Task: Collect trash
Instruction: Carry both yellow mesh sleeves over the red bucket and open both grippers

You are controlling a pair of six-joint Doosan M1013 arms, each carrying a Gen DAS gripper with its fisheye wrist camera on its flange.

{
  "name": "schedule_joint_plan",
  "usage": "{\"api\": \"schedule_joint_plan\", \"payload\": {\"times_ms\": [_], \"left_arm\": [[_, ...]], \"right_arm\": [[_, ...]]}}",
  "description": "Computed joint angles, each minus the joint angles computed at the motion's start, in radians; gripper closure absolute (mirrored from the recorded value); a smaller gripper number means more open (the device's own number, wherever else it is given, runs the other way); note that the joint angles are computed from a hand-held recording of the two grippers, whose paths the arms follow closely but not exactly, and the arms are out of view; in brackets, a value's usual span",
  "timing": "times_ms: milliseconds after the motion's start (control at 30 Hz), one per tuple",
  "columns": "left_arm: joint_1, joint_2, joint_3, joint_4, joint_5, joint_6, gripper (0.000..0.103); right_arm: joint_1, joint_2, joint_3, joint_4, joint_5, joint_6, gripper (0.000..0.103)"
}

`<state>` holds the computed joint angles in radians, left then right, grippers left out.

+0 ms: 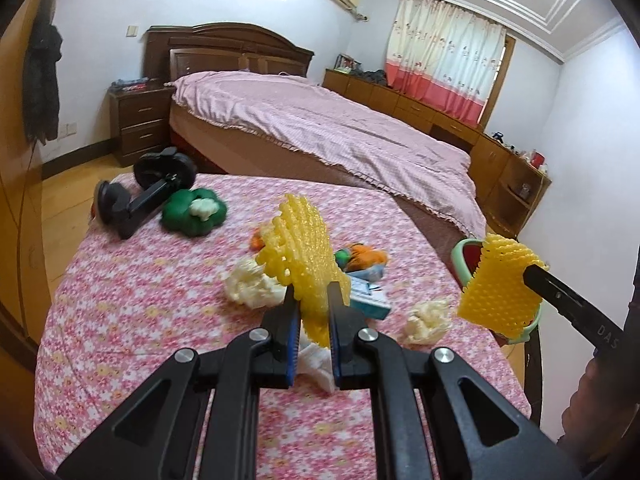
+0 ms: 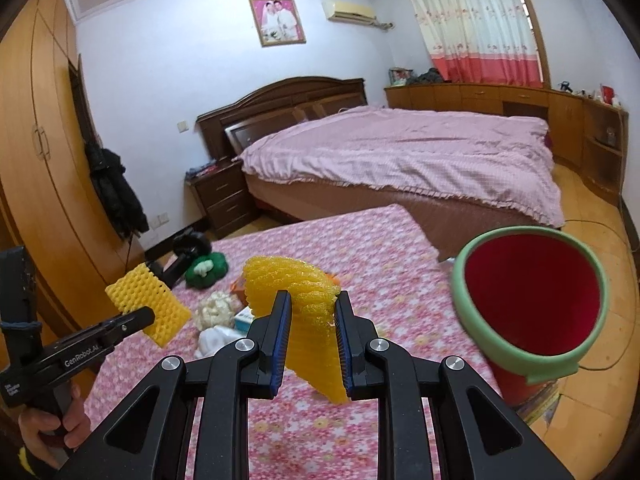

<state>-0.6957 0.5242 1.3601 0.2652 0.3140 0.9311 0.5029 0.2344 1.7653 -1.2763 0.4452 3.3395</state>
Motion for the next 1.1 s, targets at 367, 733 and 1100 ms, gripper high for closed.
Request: {"api": "schedule_joint_plan", "payload": {"times_ms": [367,733,1100], "left_arm": [[-0.025,0.042,-0.086,-0.135,0.021,0.162,0.091],[-0.061,0.088,-0.18,-0.248,0.042,0.327,0.091],[-0.097,0.186,-0.335,-0.411,0.131,0.532,0.091]], "right_arm": [[-0.018,-0.034,0.041,-0.047,0.058,0.066,0.081],[-0.04,-0.069,0.092,-0.074,0.121,0.159,0.081],[-0.086,-0.108,0.162,-0.057,0.204,0.232,0.081]]}}
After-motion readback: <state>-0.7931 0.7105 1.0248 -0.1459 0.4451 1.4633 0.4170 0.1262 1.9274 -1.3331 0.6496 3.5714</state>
